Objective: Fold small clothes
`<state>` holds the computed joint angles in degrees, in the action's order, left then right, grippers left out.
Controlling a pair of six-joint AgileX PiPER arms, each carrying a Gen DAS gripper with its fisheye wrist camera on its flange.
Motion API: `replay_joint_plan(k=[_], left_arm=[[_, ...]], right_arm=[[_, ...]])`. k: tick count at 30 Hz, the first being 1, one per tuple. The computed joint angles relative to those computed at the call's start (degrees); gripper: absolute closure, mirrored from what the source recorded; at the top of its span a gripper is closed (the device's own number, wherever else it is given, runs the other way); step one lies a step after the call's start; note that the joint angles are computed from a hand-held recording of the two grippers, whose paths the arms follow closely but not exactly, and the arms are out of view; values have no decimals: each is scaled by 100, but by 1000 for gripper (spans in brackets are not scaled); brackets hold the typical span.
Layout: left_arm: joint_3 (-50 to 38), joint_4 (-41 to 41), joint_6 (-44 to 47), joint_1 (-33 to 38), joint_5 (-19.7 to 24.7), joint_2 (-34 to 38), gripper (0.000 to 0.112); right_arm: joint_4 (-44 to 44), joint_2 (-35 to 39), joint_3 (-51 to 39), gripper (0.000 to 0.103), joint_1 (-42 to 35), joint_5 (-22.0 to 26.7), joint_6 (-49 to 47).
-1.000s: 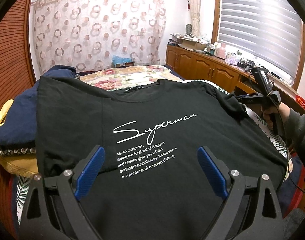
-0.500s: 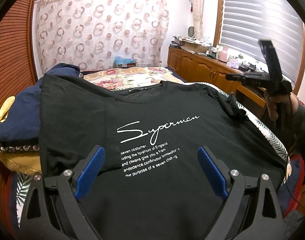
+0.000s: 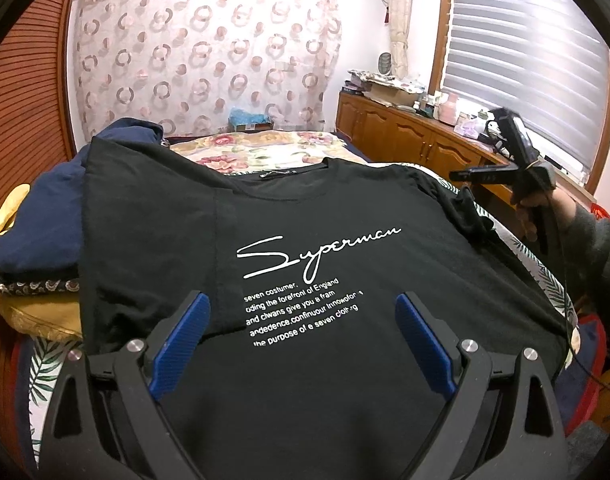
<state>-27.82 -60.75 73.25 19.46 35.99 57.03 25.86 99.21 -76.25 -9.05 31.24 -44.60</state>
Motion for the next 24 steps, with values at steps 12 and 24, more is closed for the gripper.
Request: replay_joint_plan(k=[12, 24], left_arm=[[-33, 86, -47, -8, 43, 27, 18], [17, -167, 286, 219, 168, 58, 18]], right_arm=[[31, 670, -280, 55, -541, 344, 184], [832, -518, 328, 95, 105, 481, -756]])
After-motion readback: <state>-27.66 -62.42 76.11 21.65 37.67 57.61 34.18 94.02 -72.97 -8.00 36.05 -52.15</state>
